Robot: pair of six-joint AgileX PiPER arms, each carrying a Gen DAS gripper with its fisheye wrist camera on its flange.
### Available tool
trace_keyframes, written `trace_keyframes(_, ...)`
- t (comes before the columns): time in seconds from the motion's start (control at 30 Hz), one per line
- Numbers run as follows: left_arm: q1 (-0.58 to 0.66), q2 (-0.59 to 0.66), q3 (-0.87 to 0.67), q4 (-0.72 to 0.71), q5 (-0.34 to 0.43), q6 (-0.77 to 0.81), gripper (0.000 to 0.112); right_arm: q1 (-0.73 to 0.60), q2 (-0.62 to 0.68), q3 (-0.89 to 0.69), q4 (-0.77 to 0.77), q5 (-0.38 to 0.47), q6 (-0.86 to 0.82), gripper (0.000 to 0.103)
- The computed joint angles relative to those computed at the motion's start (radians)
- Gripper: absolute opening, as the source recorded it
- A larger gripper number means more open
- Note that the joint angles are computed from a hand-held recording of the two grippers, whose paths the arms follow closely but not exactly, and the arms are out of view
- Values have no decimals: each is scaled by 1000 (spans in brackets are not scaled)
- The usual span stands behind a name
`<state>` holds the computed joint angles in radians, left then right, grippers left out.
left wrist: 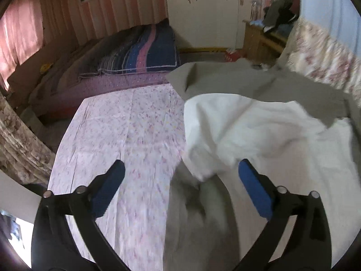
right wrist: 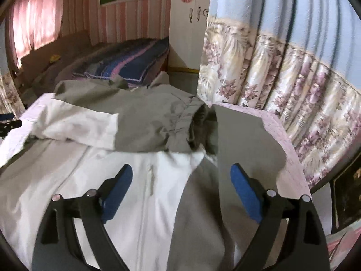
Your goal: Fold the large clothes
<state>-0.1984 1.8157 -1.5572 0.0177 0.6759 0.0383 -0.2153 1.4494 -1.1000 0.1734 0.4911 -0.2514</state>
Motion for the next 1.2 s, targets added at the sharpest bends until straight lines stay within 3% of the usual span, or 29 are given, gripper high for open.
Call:
trace_keyframes(0.13,58,-259,316,-110,-71,122,100,-75,-219,174,159,39,-185,94)
trace_keyframes(0.27,119,-520,617,-194,-118,253,100,-211,-466,364,290,134,-377,94)
trace_keyframes(0.4,131,-758,835,-216,-99,283,100,-381,-627,486,367,247,-511,94)
trace_keyframes(0.5,99,-851,914,-170,-88,239,100,-519,-684,534,407,339,-582,94)
trace_keyframes(0.6,64,-852,955,-142,-98,196,100,-629,-682,573,441,404,-650,94)
trace_keyframes(0.67,47,-795,963,-174,-105,221,100,-606,-673,600,414,388,-638,86)
trace_keyframes(0.7,32,-754,968,-185,-113,225,100,-585,-669,608,400,382,-626,58)
trace_keyframes(0.73,20,-728,971,-196,-124,227,95,-572,-659,610,402,390,-632,20)
trace_keyframes(0.77,15,-705,974,-221,-129,249,78,-556,-635,610,414,413,-649,11)
trace_keyframes(0.8,2,-682,972,-261,-118,289,68,-520,-636,615,399,399,-627,6)
trace_keyframes(0.83,-17,-688,978,-268,-117,288,50,-466,-652,620,361,368,-577,4)
trace_keyframes(0.87,-46,-702,984,-236,-123,247,21,-410,-675,623,316,333,-528,3)
trace_keyframes(0.9,-66,-730,978,-230,-99,243,10,-394,-694,616,294,323,-495,2)
trace_keyframes(1.03,-14,-884,922,-376,81,329,4,-530,-740,532,348,378,-596,2)
trace_keyframes(1.1,-34,-916,900,-327,117,273,4,-551,-729,502,352,386,-607,2)
trace_keyframes(1.17,-5,-854,917,-303,102,253,10,-449,-656,499,245,348,-516,7)
trace_keyframes(1.2,19,-823,927,-309,93,256,14,-433,-636,510,231,329,-500,30)
